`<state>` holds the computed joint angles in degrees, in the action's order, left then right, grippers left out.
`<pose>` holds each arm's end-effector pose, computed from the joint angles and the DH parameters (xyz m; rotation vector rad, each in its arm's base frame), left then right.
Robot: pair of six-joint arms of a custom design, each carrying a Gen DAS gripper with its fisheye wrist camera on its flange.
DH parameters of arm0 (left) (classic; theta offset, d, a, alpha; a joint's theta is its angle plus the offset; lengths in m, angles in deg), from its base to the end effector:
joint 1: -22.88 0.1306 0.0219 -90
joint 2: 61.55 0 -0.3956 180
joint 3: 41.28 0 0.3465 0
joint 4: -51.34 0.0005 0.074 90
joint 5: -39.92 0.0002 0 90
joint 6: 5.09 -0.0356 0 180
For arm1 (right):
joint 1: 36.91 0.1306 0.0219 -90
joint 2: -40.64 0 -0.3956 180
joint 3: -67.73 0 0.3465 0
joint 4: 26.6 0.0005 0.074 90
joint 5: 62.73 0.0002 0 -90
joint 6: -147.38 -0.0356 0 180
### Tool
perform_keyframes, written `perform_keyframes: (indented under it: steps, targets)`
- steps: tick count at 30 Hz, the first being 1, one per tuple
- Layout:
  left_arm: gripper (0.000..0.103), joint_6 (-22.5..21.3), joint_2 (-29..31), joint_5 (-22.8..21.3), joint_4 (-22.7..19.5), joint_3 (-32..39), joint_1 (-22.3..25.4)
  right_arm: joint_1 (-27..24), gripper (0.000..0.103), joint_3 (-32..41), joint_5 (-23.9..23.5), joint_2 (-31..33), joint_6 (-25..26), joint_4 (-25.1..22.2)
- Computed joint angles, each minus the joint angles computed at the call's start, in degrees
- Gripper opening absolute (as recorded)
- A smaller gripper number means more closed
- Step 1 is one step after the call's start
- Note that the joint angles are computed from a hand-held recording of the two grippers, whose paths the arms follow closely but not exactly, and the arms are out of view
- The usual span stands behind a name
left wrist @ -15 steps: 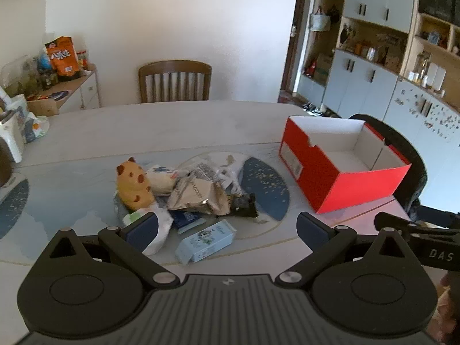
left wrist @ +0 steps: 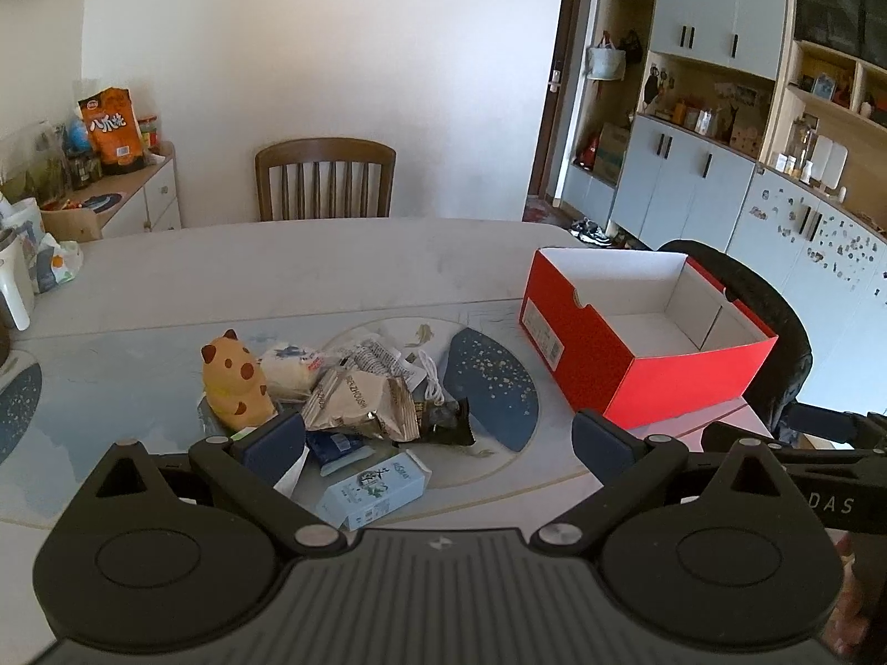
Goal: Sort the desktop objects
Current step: 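Move both tools toward the pile of snacks on the table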
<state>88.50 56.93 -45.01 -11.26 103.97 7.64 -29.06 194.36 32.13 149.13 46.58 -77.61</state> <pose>0.5862 -0.1635 0.5702 0.2737 2.1904 -0.2810 0.5636 0.0742 0.5541 0.1047 2.1412 0.0993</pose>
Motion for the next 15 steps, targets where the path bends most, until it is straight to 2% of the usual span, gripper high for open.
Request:
perform_keyframes:
  steps: [8, 15]
  targets:
    - [0.103, 1.28, 0.3, -0.19, -0.08, 0.42, -0.32, -0.53, 0.102, 0.06, -0.9, 0.06, 1.06, 0.21]
    - [0.103, 0.18, 0.26, -3.09, 0.23, 0.19, -1.2, -1.08, 0.102, -0.18, -5.82, 0.26, 7.93, 2.78]
